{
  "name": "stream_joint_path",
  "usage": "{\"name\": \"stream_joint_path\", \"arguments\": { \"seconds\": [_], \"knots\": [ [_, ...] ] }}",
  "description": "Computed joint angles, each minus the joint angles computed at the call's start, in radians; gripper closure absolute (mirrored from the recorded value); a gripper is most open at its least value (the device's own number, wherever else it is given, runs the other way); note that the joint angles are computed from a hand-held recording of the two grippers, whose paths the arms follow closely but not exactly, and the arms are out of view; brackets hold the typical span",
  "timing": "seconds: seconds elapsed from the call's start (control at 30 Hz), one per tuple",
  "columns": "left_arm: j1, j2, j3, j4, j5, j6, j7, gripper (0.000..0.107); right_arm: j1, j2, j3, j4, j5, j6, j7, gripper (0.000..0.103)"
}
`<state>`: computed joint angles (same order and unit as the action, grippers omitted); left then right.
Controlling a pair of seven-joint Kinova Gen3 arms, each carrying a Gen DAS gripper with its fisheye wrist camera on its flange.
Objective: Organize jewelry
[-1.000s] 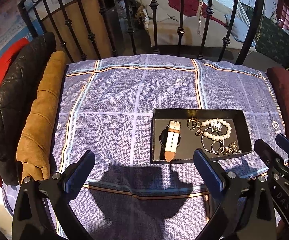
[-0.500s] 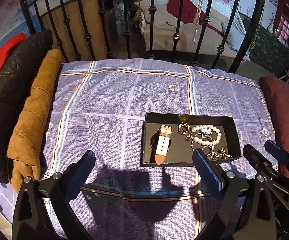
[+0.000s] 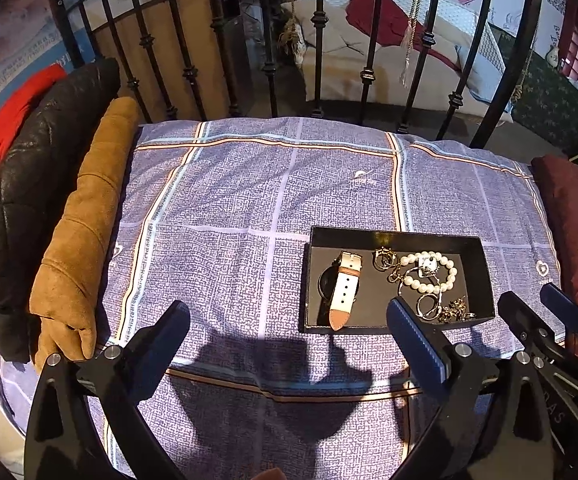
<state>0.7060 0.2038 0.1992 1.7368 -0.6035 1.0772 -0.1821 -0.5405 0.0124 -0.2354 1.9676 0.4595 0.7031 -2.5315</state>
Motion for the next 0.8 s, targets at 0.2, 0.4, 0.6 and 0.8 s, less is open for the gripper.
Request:
{"name": "stream_joint_path", "arguments": {
  "seconds": [0.2,0.4,0.6,0.8],
  "knots": [
    [0.002,0.003,0.004,-0.003,0.005,0.003,-0.018,0.011,0.0,0.001,0.0,-0.001,-0.001,-0.003,0.001,0.042],
    [-0.002,0.005,0.003,-0.007,0.022,-0.007,-0.042,0.011,-0.001,-0.002,-0.002,0.001,0.0,-0.003,-0.003,0.042],
    [0.0,0.009,0.002,-0.013,0.033,-0.008,-0.063,0.011,0.0,-0.005,-0.004,0.0,0.0,0.001,-0.006,0.042],
    [0.005,0.016,-0.001,-0.022,0.038,0.007,-0.067,0.011,0.0,-0.006,-0.005,0.001,0.002,0.001,-0.009,0.042]
  ]
}}
